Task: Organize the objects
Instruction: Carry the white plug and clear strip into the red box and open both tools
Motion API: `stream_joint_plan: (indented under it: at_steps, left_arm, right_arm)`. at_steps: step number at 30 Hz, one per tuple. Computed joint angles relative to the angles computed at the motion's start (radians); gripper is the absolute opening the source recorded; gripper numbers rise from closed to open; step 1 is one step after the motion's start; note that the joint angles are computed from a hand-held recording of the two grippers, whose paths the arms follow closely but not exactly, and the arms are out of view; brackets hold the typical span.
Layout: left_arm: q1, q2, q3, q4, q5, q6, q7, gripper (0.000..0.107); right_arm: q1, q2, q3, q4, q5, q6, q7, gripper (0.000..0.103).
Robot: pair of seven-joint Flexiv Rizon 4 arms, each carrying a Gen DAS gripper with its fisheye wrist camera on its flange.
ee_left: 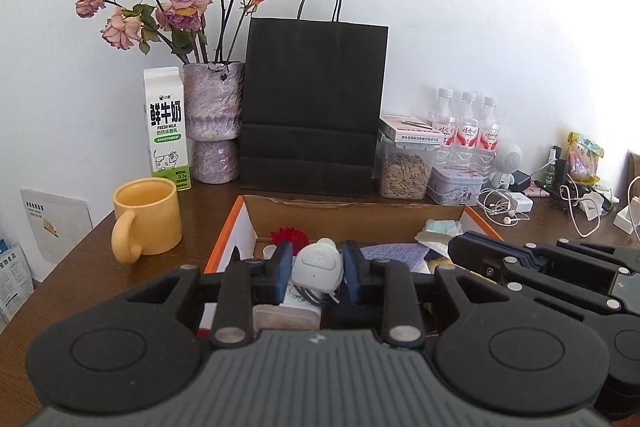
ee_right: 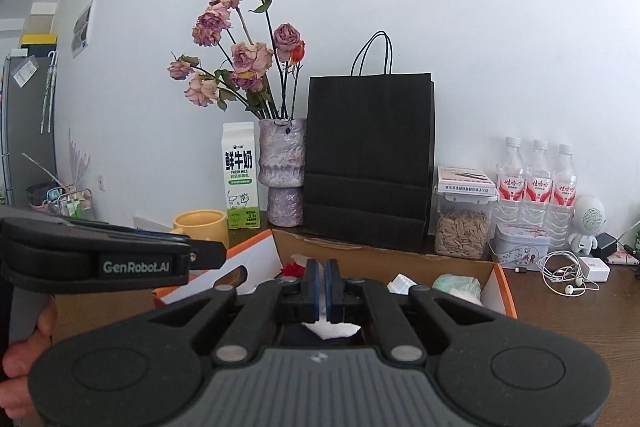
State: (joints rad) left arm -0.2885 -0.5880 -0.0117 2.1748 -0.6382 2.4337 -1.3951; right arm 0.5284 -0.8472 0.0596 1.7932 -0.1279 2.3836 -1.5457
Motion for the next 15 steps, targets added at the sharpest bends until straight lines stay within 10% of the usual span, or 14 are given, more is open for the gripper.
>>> stream_joint_plan:
  at_steps: [15]
  left_arm:
    - [0.077, -0.102, -0.001, -0.182, 0.087, -0.122, 0.006, 0.028]
  right_arm:
    - [-0.061, -0.110, -0.003, -0.212, -0.106, -0.131, 0.099, 0.002]
